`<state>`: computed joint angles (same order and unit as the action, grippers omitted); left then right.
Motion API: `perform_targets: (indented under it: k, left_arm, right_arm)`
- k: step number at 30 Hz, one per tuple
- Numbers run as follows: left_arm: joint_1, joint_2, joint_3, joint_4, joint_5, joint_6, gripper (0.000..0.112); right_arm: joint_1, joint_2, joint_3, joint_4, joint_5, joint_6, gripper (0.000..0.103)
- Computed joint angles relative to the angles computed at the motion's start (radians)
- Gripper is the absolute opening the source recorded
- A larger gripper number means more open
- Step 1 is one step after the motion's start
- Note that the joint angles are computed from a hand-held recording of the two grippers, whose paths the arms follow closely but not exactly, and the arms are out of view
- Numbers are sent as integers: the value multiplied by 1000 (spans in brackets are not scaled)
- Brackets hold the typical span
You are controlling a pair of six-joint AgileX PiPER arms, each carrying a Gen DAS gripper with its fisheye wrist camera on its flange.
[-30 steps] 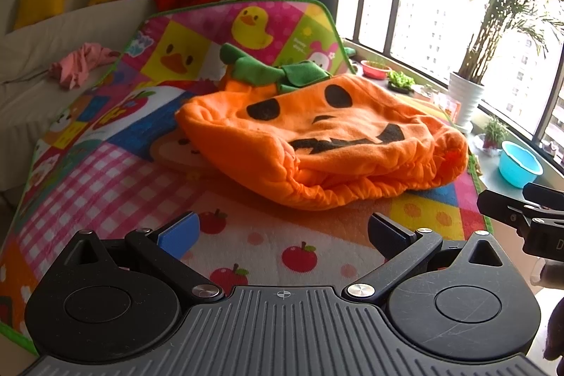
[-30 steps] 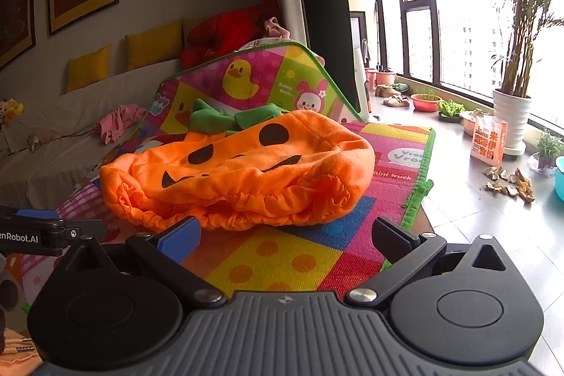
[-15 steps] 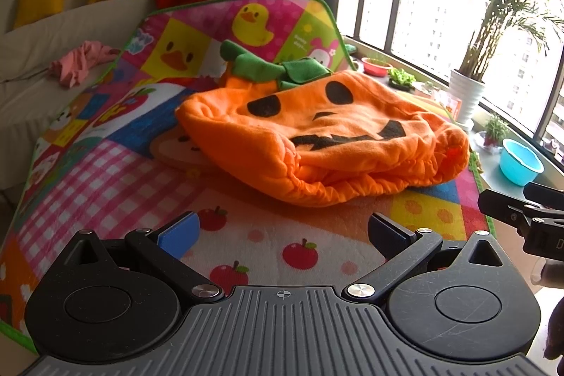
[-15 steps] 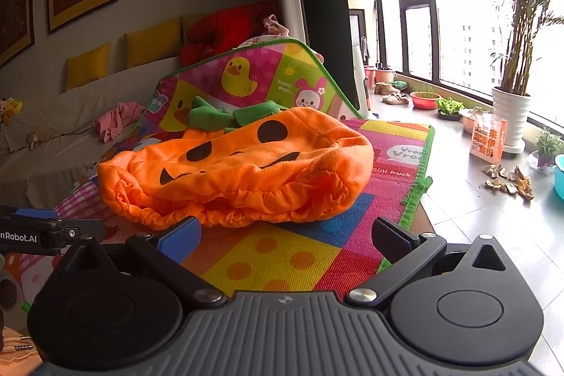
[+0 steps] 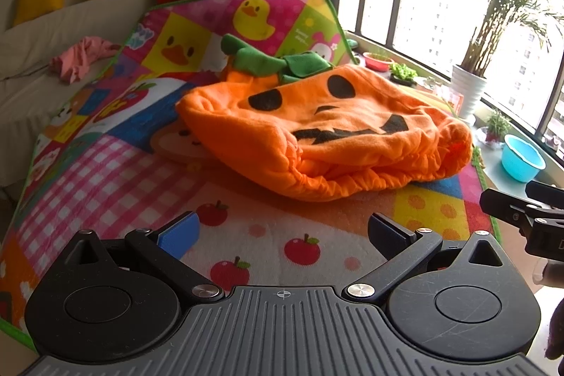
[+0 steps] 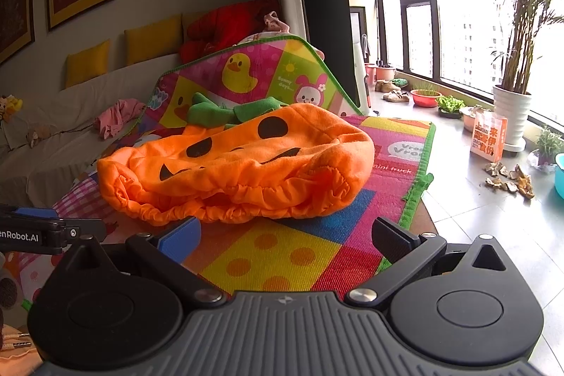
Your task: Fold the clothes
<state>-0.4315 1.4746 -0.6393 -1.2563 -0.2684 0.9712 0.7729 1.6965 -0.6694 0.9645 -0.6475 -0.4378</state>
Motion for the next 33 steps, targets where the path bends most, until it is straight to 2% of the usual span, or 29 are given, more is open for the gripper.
perform_targets:
  k: [6, 7, 9, 11, 16, 20, 23, 25, 27, 30, 33]
  left_arm:
    - [15, 22, -22, -19, 13, 38, 103]
    - [22, 37, -34, 24, 5, 15, 103]
    - [32, 78, -68, 74, -23, 13, 103]
    - [33, 139, -120, 53, -71, 76, 103]
    - [82, 267, -265, -56, -14, 260, 103]
    - [92, 360, -338, -34, -74, 310, 103]
    - [126, 409, -379, 3, -101, 309, 103]
    - [152, 390, -351, 78, -121, 265, 103]
    - [179, 371, -324, 150, -141, 225, 103]
    - [214, 332, -274, 232, -182, 183, 103]
    - [240, 208, -176, 277, -179, 159, 103]
  right_arm:
    - [-13, 21, -16, -1, 7, -28, 103]
    - [-19, 29, -24, 2, 6, -51, 103]
    - [-35, 59, -63, 56, -16, -159, 103]
    - [-59, 106, -122, 127, -47, -282, 103]
    - [-145, 268, -324, 253, -69, -584, 103]
    - [-199, 409, -527, 371, -62, -826, 103]
    - [-220, 469, -630, 417, -94, -901, 103]
    - [-227, 467, -644, 432, -114, -900, 103]
    - [-233, 429, -607, 421, -90, -872, 103]
    - [-200, 350, -495, 375, -76, -822, 103]
    - [-117, 256, -358, 365, -111, -799, 103]
